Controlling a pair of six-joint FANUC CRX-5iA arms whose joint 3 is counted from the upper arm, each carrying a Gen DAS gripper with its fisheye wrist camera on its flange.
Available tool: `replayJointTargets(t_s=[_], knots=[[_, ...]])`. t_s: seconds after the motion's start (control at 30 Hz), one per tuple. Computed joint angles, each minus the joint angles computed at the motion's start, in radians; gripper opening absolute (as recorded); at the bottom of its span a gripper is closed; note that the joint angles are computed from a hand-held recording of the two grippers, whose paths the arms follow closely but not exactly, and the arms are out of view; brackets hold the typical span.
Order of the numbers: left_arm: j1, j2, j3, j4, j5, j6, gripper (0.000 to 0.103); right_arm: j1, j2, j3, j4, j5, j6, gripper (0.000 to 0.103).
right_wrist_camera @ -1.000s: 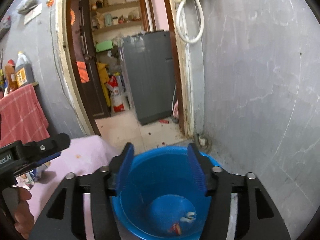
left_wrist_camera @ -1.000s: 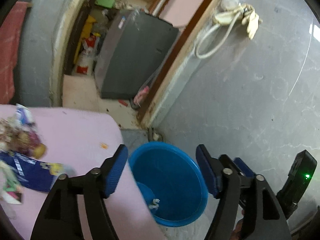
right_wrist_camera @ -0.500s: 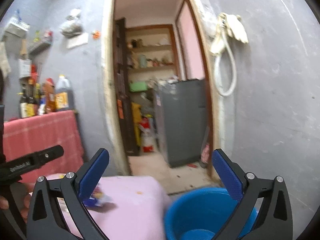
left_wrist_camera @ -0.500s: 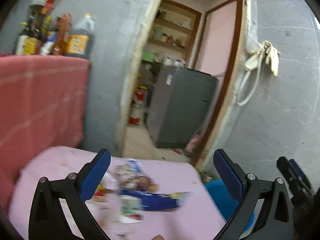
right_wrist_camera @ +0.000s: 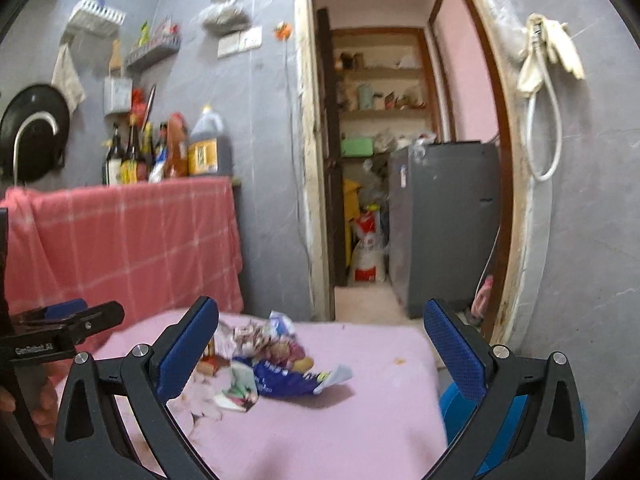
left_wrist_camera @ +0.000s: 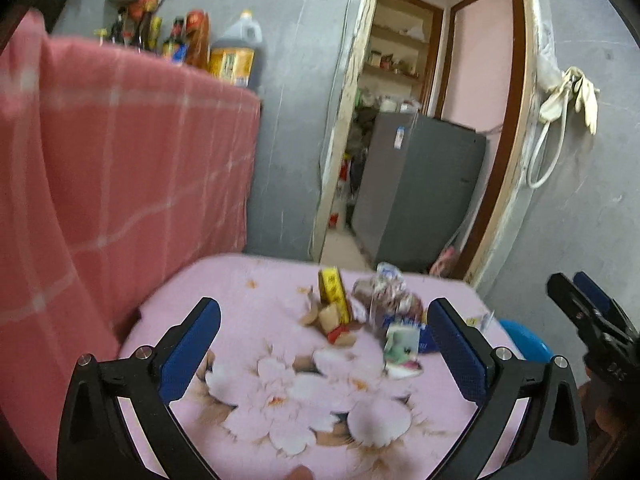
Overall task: Collect trash
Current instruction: 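Grasp the tan paper scrap with the left tool while the right tool grasps the blue bag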
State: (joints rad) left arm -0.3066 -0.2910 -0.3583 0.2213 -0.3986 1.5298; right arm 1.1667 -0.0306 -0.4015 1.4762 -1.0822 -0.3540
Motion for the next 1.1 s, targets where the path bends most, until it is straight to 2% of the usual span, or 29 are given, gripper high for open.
replayJointTargets(t_s=[0.27, 0.33, 0.47, 0.63, 0.67, 0.7, 0.73, 0.77, 0.8, 0.87, 0.9, 0.93, 0.97, 1.03, 1.07, 1.1], knots=[[0.008, 0.085, 0.042, 0.113, -0.115, -0.122, 0.101, -0.043, 0.024, 0.051, -0.195, 0.083, 0.128, 0.103], [0.001, 0.115, 0.075, 0.096, -0.153, -0.107, 0.101, -0.054, 0.018, 0.052, -0.236, 0.103, 0.136, 0.103], [-0.003, 0.158, 0.120, 0.051, -0.181, -0.054, 0.099, -0.066, 0.016, 0.069, -0.316, 0.128, 0.178, 0.101], [0.019, 0.220, 0.158, 0.118, -0.211, -0.087, 0.093, -0.084, 0.036, 0.122, -0.470, 0.159, 0.286, 0.093], [0.023, 0.238, 0.172, 0.129, -0.223, -0.092, 0.091, -0.089, 0.041, 0.136, -0.510, 0.168, 0.316, 0.091], [0.028, 0.253, 0.185, 0.143, -0.241, -0.104, 0.088, -0.094, 0.046, 0.151, -0.549, 0.176, 0.345, 0.084], [0.033, 0.278, 0.207, 0.159, -0.272, -0.114, 0.078, -0.099, 0.051, 0.164, -0.583, 0.180, 0.371, 0.079], [0.037, 0.297, 0.224, 0.165, -0.294, -0.114, 0.073, -0.103, 0.056, 0.178, -0.618, 0.183, 0.400, 0.077], [0.040, 0.313, 0.239, 0.164, -0.312, -0.104, 0.069, -0.106, 0.060, 0.186, -0.638, 0.186, 0.418, 0.071], [0.047, 0.331, 0.249, 0.181, -0.325, -0.105, 0.068, -0.113, 0.066, 0.203, -0.691, 0.199, 0.458, 0.063], [0.051, 0.336, 0.252, 0.187, -0.330, -0.103, 0.065, -0.116, 0.066, 0.206, -0.706, 0.205, 0.466, 0.058], [0.052, 0.336, 0.251, 0.191, -0.330, -0.105, 0.058, -0.118, 0.066, 0.209, -0.727, 0.214, 0.476, 0.051], [0.055, 0.338, 0.248, 0.203, -0.332, -0.115, 0.054, -0.120, 0.066, 0.211, -0.740, 0.222, 0.486, 0.047], [0.058, 0.343, 0.253, 0.203, -0.344, -0.111, 0.037, -0.122, 0.065, 0.213, -0.763, 0.234, 0.503, 0.038], [0.059, 0.345, 0.252, 0.210, -0.346, -0.113, 0.034, -0.123, 0.065, 0.214, -0.773, 0.238, 0.509, 0.035], [0.062, 0.346, 0.246, 0.228, -0.348, -0.128, 0.026, -0.122, 0.063, 0.214, -0.780, 0.245, 0.513, 0.029]])
